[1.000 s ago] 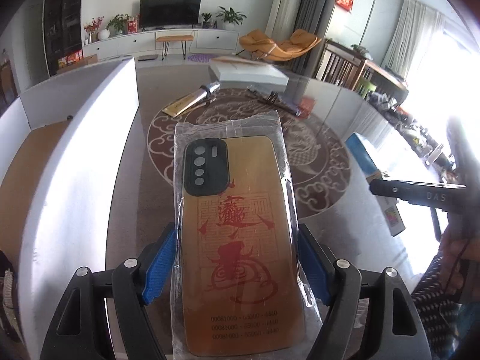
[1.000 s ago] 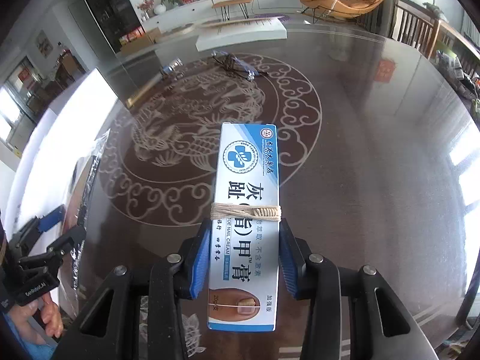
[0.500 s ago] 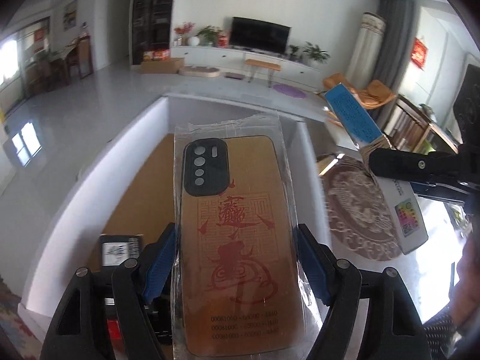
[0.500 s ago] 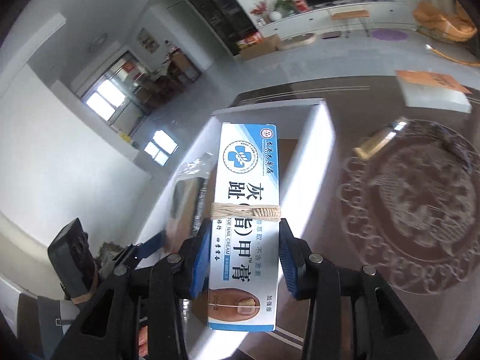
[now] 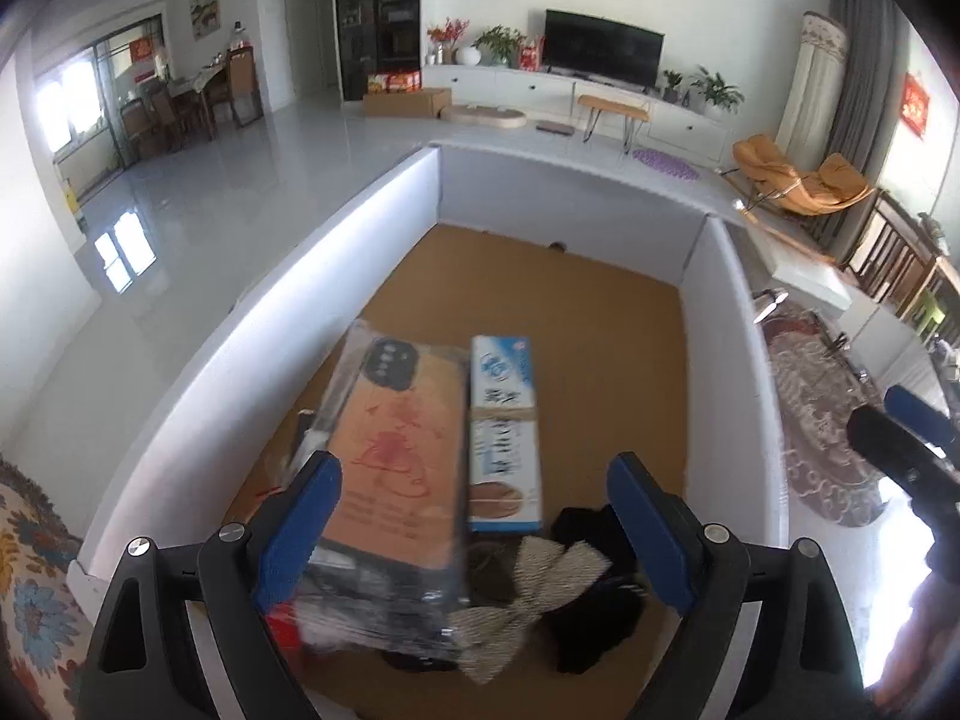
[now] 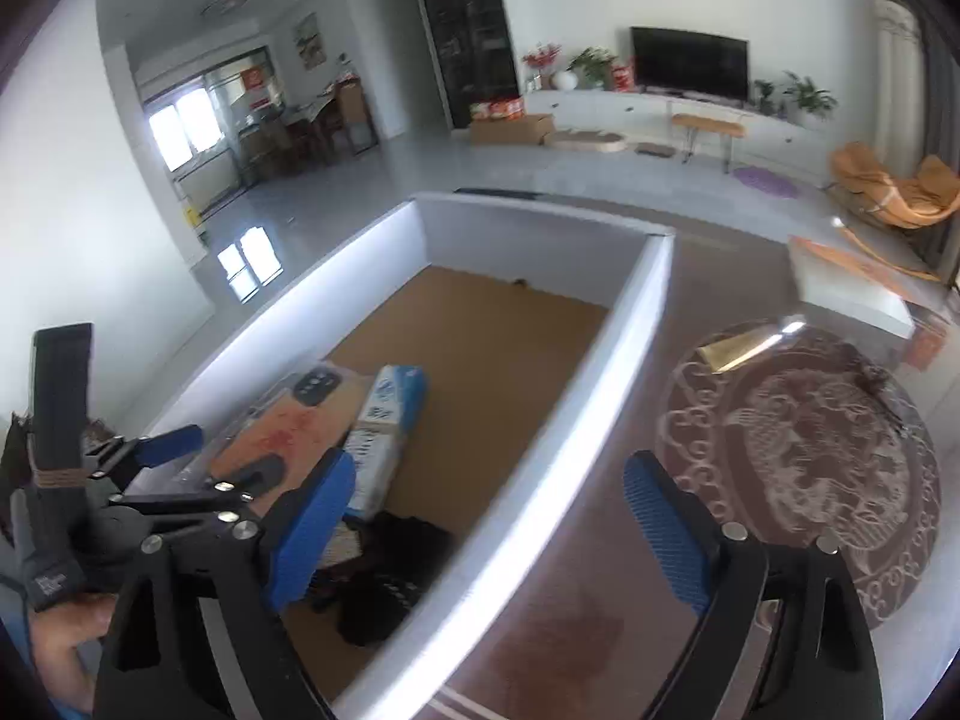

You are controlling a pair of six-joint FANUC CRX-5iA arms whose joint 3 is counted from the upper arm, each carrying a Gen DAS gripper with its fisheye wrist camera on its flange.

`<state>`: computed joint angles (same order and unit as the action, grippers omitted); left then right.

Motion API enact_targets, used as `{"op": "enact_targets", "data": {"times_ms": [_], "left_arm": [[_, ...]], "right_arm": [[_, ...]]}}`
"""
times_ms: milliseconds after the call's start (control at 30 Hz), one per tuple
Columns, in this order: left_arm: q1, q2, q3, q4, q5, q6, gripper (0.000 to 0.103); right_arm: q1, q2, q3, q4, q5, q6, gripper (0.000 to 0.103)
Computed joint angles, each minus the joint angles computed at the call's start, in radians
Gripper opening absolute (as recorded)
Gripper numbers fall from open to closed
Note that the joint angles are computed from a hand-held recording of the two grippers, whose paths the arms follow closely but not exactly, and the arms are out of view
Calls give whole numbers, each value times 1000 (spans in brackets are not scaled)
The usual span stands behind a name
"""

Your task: Organize objects

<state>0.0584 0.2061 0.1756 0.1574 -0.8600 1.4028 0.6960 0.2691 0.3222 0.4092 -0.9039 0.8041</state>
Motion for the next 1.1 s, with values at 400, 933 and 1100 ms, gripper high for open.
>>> {"op": "enact_targets", "data": {"times_ms": [400, 933, 1100], "left_arm": [[-241, -26, -112, 374, -20, -453, 101], [-382, 173, 96, 114, -138, -320, 101], [-406, 298, 330, 13, -205, -361, 101]], "right_arm": [[-191, -214, -497, 220, -177, -317, 98], [-284, -307, -630, 175, -57, -406, 99], [-286, -312, -639, 172, -25, -408, 101]]}}
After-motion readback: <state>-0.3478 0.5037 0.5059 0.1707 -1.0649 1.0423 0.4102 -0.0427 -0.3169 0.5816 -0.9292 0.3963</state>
